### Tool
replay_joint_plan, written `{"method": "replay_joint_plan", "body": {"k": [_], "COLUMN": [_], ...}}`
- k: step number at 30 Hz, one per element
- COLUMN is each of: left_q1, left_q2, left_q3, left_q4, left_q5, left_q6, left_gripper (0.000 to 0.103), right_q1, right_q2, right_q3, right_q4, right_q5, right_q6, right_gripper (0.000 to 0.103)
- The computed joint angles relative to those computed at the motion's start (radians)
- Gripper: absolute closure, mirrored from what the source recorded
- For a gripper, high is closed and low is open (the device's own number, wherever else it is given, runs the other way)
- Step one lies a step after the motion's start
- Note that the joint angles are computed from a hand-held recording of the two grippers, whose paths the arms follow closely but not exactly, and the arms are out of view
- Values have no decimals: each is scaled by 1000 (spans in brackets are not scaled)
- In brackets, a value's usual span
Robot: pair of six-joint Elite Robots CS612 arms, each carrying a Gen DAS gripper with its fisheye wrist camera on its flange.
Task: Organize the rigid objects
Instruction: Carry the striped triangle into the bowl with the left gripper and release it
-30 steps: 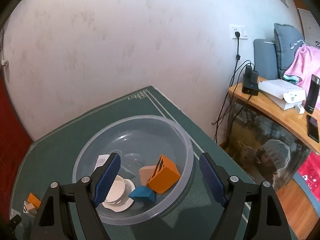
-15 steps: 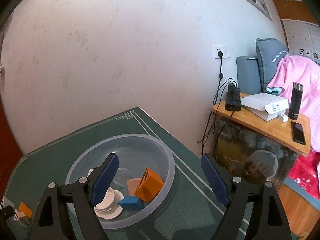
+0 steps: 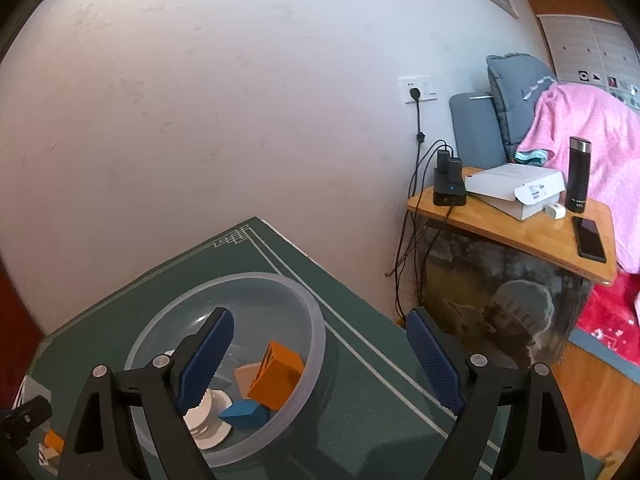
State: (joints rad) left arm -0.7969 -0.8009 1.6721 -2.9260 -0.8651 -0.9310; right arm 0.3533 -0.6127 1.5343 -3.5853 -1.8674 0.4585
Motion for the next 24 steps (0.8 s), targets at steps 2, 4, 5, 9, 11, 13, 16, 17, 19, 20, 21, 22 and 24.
{"method": "replay_joint_plan", "body": {"k": [2,4,5,9,11,13,16,17,19,20,21,22,24], "left_q1": [2,5,5,10,12,14,18,19,24,27,30,33,32], "left_q2": [14,27,32,57,70,81,95,99,107,108,112,116,118], "left_q3": [-29,-57,-67,-116,-141,-162,-191,-198,-215,-218,-224,-231,-230], "left_q4": [7,19,22,34,41,49,58,59,62,57,54,53,41], "left_q5": [-12,-18,-21,-38,-51,-63,-82,-89,-110,-123,-134,-147,-137], "left_q6": [23,46,54,93,112,125,137,137,136,138,143,150,160], "left_gripper": [56,56,56,56,56,56,56,56,56,55,52,42,32], "right_q1": [1,2,1,1,0,0,-2,-3,-4,-4,-5,-5,-5], "right_q2": [0,0,0,0,0,0,-2,-3,-4,-4,-4,-4,-5], "right_q3": [1,1,2,1,1,2,5,7,7,8,7,7,7], "right_q4": [-4,-7,-8,-9,-10,-10,-11,-12,-11,-9,-7,-3,0], "right_q5": [-7,-12,-12,-16,-16,-19,-23,-23,-25,-23,-22,-22,-20], "right_q6": [5,8,9,13,17,24,38,41,48,50,52,53,54], "right_gripper": [12,12,12,12,12,12,12,12,12,12,12,12,12]}}
